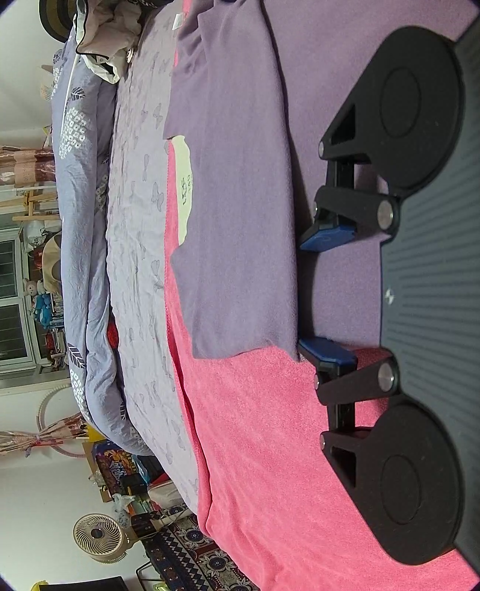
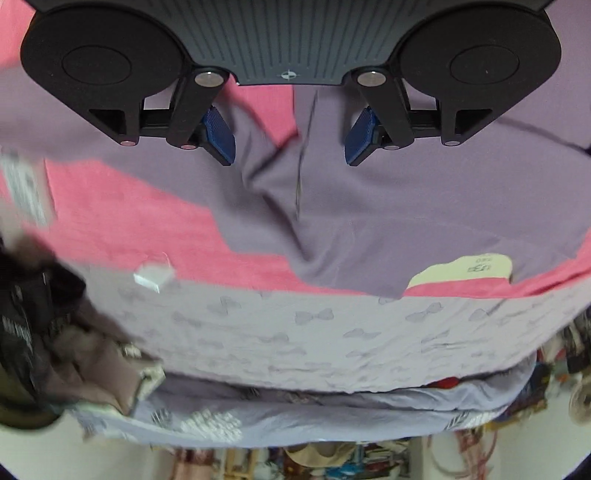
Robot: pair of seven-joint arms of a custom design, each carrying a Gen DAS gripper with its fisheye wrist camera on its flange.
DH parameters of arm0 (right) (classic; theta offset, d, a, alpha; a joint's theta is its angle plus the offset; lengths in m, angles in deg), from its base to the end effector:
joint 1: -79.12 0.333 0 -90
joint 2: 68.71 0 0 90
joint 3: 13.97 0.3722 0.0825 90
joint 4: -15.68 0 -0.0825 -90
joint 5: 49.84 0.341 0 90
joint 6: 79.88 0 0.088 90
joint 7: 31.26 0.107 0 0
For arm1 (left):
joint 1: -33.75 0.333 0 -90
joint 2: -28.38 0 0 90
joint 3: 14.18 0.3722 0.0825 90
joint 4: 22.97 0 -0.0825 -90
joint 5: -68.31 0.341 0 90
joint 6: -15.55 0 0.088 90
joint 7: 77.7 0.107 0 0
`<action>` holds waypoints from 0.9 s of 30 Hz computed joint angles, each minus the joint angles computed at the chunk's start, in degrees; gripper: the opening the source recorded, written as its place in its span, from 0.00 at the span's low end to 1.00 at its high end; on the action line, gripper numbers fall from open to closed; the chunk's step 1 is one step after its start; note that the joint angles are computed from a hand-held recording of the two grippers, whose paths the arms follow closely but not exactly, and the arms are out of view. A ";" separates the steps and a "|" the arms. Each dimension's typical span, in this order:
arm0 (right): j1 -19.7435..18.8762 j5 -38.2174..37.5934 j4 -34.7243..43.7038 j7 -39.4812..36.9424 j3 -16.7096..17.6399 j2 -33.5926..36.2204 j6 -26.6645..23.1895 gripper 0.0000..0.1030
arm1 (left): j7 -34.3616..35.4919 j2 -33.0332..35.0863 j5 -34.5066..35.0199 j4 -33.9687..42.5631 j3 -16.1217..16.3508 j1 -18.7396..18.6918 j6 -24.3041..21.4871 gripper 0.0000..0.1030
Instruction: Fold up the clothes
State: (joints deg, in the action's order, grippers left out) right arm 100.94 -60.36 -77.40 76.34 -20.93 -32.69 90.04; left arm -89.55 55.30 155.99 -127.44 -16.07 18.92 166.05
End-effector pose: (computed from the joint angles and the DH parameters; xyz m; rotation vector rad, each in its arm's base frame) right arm 0.7036 0.2229 0.4117 -1.9295 1.6251 -0.6298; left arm 0.6218 -0.2086 0.3749 -1.7608 1.4390 -0.5742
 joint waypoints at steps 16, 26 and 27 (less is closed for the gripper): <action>-9.76 1.87 -10.43 0.47 13.46 -6.68 7.41 0.56 | 7.10 0.07 -4.76 0.90 0.51 -0.99 -1.23 0.56; -2.65 3.82 3.96 -8.31 9.42 5.22 5.14 0.66 | 19.97 -4.62 -12.92 -3.52 0.30 1.94 5.12 0.85; -3.14 4.26 3.59 -9.48 10.00 5.17 5.64 0.66 | 19.60 -5.63 -13.66 -4.44 0.58 2.18 5.48 0.84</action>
